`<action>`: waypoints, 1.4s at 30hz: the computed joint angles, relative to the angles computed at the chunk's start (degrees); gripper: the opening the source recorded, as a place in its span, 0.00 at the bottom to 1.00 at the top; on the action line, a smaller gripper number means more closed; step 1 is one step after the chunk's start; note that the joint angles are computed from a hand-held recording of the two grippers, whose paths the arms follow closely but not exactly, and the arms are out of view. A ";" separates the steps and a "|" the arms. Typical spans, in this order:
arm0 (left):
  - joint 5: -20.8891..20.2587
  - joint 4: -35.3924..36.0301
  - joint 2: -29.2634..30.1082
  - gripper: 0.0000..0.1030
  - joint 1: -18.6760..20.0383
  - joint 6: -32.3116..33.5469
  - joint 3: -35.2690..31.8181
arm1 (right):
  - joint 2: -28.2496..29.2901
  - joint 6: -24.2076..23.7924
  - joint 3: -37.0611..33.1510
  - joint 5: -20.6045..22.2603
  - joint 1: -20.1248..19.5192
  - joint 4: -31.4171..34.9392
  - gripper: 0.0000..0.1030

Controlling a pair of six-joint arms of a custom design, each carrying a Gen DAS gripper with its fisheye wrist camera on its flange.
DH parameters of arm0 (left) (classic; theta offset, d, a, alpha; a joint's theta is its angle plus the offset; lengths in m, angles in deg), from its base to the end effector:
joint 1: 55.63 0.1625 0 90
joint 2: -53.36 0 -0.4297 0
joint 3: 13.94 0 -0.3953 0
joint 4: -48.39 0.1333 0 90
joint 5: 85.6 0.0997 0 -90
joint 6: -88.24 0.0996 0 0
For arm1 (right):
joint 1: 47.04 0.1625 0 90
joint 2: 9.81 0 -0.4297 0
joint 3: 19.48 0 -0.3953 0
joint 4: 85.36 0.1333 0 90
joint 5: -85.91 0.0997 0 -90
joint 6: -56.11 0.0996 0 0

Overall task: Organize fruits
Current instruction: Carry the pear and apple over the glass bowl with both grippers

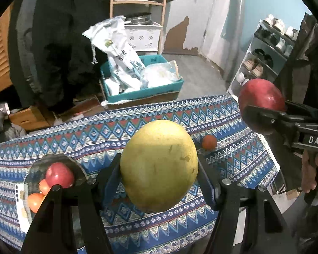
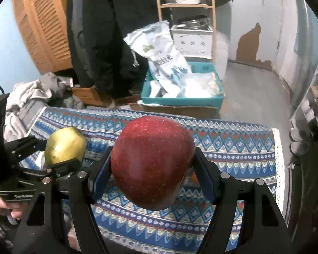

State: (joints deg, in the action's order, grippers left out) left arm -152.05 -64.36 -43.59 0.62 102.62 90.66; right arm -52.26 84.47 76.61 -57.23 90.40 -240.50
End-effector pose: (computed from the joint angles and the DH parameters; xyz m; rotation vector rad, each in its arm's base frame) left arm -0.1115 -0.4785 0.4742 1.0503 2.5379 -0.4550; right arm 0.5232 -0.4076 0.0955 0.2747 -2.3538 0.9151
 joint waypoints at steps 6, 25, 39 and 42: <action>-0.36 1.00 -1.73 0.66 1.17 0.19 -1.47 | 2.10 -2.68 -3.16 1.29 0.92 -0.95 0.70; 0.30 1.29 -4.83 0.66 7.04 1.04 -5.18 | 11.54 -10.64 -15.93 6.94 2.00 -0.22 0.70; 1.16 0.20 -3.79 0.66 15.04 2.11 -8.64 | 20.79 -12.19 -27.85 13.14 0.29 4.95 0.70; 1.94 -0.27 -3.14 0.66 17.16 2.41 -9.43 | 22.77 -12.24 -30.60 14.60 -0.10 6.32 0.70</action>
State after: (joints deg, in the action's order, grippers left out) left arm -150.11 -64.62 -46.73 17.78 105.03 81.23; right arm -29.48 72.22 46.01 -42.63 90.30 -234.18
